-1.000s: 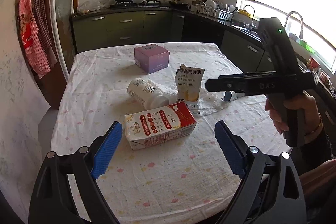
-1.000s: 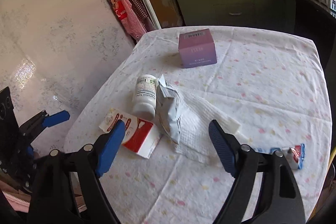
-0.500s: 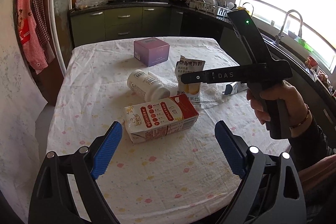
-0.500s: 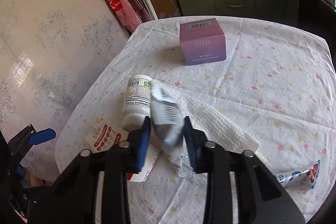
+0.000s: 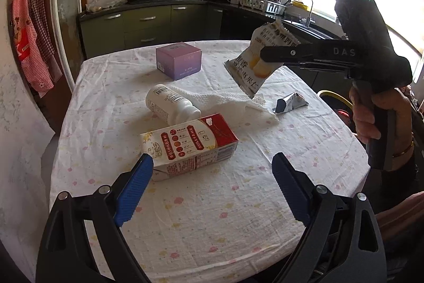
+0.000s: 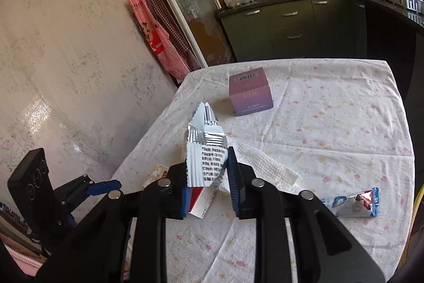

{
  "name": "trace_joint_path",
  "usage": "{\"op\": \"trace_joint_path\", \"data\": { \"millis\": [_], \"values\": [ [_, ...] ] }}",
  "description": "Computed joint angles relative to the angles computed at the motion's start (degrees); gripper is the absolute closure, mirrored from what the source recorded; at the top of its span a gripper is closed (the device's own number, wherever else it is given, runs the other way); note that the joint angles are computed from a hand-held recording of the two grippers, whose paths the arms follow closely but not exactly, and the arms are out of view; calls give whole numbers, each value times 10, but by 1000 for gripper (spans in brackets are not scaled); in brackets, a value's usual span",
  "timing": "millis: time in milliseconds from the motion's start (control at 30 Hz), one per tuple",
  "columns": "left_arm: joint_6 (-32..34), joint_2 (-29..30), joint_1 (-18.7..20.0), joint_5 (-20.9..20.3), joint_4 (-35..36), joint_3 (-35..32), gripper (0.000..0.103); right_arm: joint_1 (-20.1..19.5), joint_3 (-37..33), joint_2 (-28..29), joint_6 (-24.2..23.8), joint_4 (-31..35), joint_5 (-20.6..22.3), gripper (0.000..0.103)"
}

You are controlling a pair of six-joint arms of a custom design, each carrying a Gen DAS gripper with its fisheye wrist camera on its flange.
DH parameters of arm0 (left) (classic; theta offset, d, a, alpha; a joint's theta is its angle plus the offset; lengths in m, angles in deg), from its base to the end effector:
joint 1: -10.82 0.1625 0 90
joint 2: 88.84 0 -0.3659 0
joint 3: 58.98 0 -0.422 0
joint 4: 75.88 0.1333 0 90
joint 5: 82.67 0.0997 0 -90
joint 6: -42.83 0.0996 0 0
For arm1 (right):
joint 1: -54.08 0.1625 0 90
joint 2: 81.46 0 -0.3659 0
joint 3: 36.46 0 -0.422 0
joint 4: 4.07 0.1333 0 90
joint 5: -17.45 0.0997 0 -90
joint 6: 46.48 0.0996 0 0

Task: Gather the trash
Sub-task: 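Carry the snack bag over the yellow bin and open the right gripper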

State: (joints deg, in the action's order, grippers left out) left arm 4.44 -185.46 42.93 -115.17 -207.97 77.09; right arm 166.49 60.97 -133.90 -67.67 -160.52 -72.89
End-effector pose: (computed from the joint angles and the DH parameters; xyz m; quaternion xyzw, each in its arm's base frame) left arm -0.2112 -0.3891 0.2090 0.1375 0.8657 -0.3716 0.3058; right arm 0.3708 -0.5510 0.0980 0.3644 -0.9125 0.1862 0.0009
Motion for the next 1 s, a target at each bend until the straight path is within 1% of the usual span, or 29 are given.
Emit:
{"op": "trace_joint_path", "data": {
  "millis": [167,300,367,467,500,600,667,700,767,800,900,1000],
  "values": [
    [5,10,0,-5,-5,-3,13,0,11,-13,-1,-15,17,80],
    [11,13,0,-9,-4,-5,13,1,29,-32,-3,-36,18,80],
    [15,15,1,-11,-8,-5,13,-2,45,-52,-1,-53,14,80],
    [22,19,2,-16,-16,-6,13,-11,76,-90,5,-99,-14,79],
    [24,20,2,-17,-18,-5,12,-15,88,-103,8,-118,-32,79],
    [34,31,7,-24,-30,-9,12,-34,125,-146,20,-186,-105,79],
    [43,42,10,-29,-40,-13,12,-46,142,-164,18,-239,-192,79],
    [47,49,12,-31,-46,-17,12,-53,147,-167,12,-268,-245,79],
    [56,63,15,-37,-56,-23,12,-70,148,-169,4,-294,-309,79],
    [63,73,18,-41,-63,-27,12,-83,147,-172,5,-296,-335,79],
    [79,100,23,-54,-81,-40,12,-121,140,-171,12,-287,-369,79],
    [94,127,26,-64,-91,-55,12,-146,133,-159,11,-293,-395,79]
  ]
}}
